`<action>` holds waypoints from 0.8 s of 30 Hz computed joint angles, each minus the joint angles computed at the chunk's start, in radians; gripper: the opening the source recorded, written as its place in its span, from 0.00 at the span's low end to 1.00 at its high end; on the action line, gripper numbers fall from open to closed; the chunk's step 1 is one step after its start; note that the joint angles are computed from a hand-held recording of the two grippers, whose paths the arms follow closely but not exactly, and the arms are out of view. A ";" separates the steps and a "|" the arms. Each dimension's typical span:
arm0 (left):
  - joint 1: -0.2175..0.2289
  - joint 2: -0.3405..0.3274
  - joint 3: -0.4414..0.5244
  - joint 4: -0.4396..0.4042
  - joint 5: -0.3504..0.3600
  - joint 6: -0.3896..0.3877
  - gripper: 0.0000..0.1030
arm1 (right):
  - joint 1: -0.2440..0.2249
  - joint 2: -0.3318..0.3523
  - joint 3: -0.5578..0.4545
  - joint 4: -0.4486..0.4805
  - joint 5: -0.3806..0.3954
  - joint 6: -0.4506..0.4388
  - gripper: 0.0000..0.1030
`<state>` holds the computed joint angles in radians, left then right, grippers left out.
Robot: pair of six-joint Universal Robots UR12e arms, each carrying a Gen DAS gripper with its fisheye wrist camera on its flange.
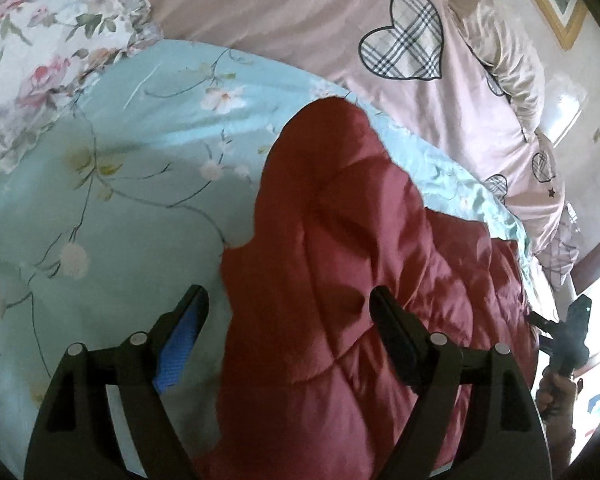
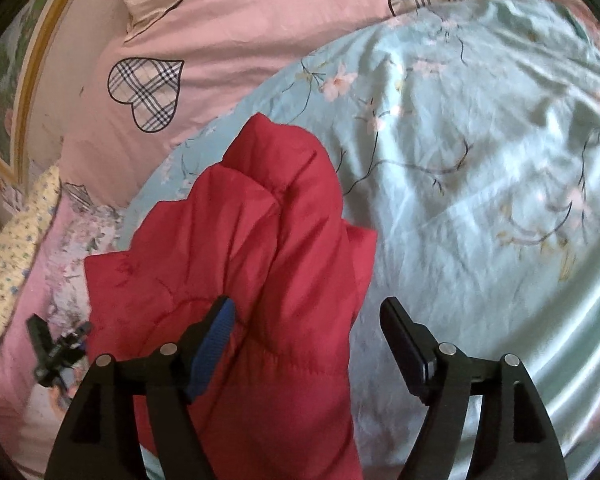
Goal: Fold large clothes
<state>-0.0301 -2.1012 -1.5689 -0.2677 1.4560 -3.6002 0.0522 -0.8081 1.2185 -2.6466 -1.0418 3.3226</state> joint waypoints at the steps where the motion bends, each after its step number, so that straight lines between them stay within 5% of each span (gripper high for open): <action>1: -0.003 -0.004 0.011 -0.009 0.011 0.011 0.81 | 0.003 0.001 -0.006 -0.002 -0.015 -0.008 0.75; 14: -0.028 -0.093 0.225 -0.206 0.138 0.088 0.80 | 0.034 0.113 -0.257 0.106 -0.075 -0.063 0.77; 17: -0.025 -0.109 0.256 -0.229 0.119 0.103 0.65 | 0.038 0.154 -0.335 0.147 -0.087 -0.059 0.77; 18: -0.025 -0.114 0.266 -0.240 0.123 0.105 0.56 | 0.042 0.168 -0.364 0.179 -0.100 -0.066 0.72; 20: -0.026 -0.122 0.282 -0.264 0.127 0.115 0.33 | 0.047 0.182 -0.396 0.218 -0.113 -0.082 0.40; 21: -0.025 -0.123 0.285 -0.269 0.118 0.117 0.23 | 0.048 0.183 -0.399 0.220 -0.118 -0.081 0.16; 24: -0.029 -0.115 0.275 -0.249 0.121 0.121 0.14 | 0.050 0.152 -0.343 0.123 -0.134 -0.072 0.10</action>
<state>-0.0591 -2.2162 -1.2935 -0.5163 1.5767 -3.4796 0.1025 -0.6556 0.8756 -2.5232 -1.1763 3.2502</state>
